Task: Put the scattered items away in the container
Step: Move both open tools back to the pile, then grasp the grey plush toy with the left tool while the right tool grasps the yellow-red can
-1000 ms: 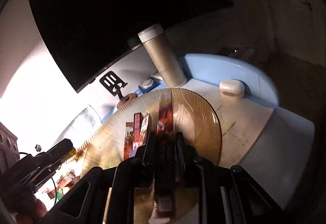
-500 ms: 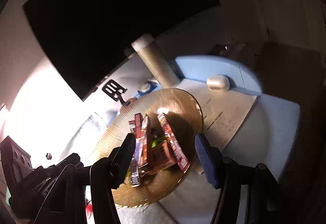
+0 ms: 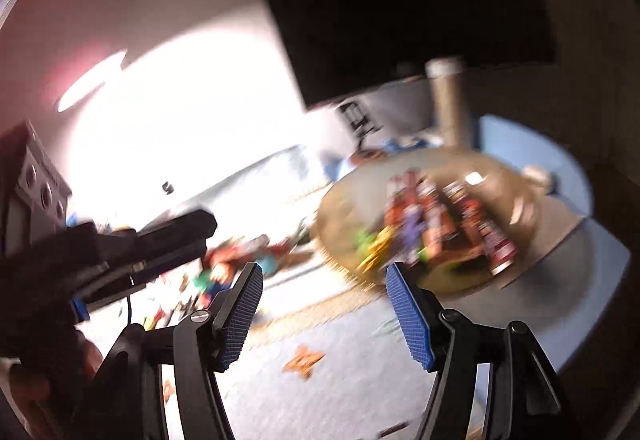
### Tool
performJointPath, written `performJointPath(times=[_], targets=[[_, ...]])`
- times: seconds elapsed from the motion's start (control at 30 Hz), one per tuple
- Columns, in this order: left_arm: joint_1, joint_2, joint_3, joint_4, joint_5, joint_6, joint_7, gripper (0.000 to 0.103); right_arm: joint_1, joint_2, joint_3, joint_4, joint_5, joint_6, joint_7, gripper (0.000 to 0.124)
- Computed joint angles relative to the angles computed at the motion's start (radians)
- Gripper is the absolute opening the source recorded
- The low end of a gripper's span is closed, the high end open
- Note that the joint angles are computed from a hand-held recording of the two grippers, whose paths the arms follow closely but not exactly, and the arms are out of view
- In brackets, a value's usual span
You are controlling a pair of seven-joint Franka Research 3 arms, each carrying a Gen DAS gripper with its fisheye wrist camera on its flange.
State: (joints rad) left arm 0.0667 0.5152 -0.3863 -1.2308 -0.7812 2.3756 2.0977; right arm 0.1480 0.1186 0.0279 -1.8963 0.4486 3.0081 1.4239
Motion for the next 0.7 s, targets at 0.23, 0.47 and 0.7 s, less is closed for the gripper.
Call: performJointPath(times=[0.23, 0.47, 0.7], targets=[[0.106, -0.126, 0.064, -0.213, -0.133, 0.11, -0.003, 0.055, 0.035, 0.109, 0.049, 0.098, 0.042, -0.235, -0.056, 0.063], [0.153, -0.149, 0.138, -0.294, -0.151, 0.268, -0.109, 0.068, 0.129, 0.207, 0.014, 0.154, -0.087, -0.28, 0.093, 0.063], [0.138, -0.014, 0.2, -0.158, 0.134, 0.239, -0.339, 0.07, 0.187, 0.227, -0.023, 0.145, -0.261, -0.188, 0.19, 0.07]])
